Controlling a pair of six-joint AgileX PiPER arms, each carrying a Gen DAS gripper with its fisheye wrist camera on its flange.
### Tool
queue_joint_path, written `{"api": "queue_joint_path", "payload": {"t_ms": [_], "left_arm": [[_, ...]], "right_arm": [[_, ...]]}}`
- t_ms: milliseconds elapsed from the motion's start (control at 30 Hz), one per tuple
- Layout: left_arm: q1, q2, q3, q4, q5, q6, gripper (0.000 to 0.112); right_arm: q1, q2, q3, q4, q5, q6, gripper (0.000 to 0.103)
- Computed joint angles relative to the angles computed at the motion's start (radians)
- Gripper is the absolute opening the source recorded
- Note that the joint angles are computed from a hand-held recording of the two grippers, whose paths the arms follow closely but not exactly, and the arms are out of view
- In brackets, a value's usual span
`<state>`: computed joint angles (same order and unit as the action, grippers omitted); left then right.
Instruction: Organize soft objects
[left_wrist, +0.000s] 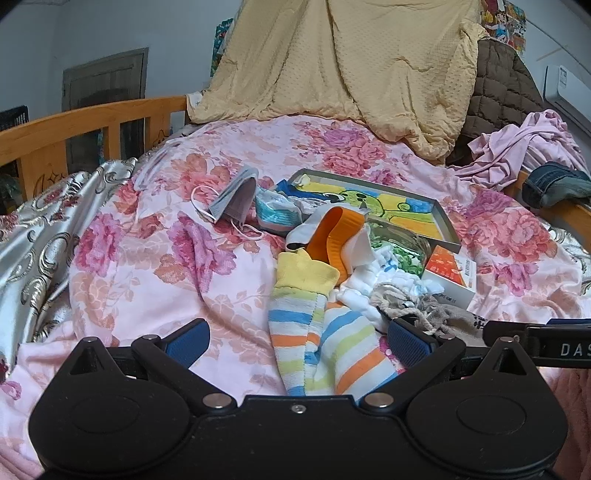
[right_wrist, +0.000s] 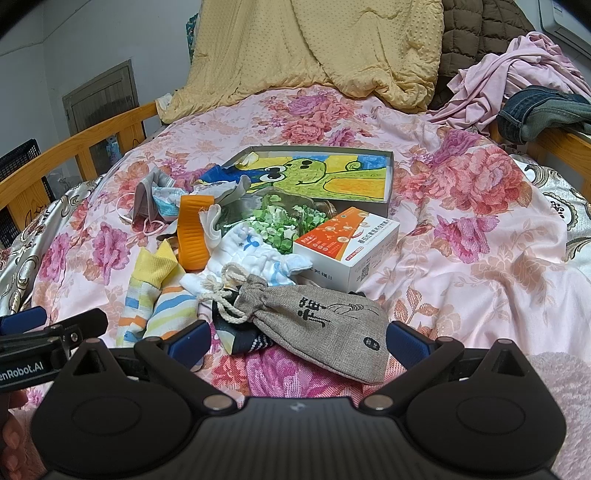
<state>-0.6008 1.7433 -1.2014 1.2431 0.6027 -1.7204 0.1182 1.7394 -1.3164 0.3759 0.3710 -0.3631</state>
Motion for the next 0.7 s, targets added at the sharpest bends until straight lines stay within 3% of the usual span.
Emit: {"api": "queue_joint_path", "payload": {"t_ms": [267, 567, 700], "left_arm": [[0.006, -0.006, 0.006, 0.007, 0.003, 0.003, 0.102], [0.041, -0.001, -0.007, -0.027, -0.044, 0.046, 0.102], [0.07, 0.027, -0.044, -0.1, -0.072, 0.133, 0.102]], "right_arm": [[-0.007, -0.001, -0.001, 0.039, 0.009, -0.033, 0.103], [-0.079, 0.078, -0.136, 0.269, 0.172, -0.198, 0.103], [-0.077, 0.138, -0.225, 0.202, 0.204, -0.153, 0.103]]}}
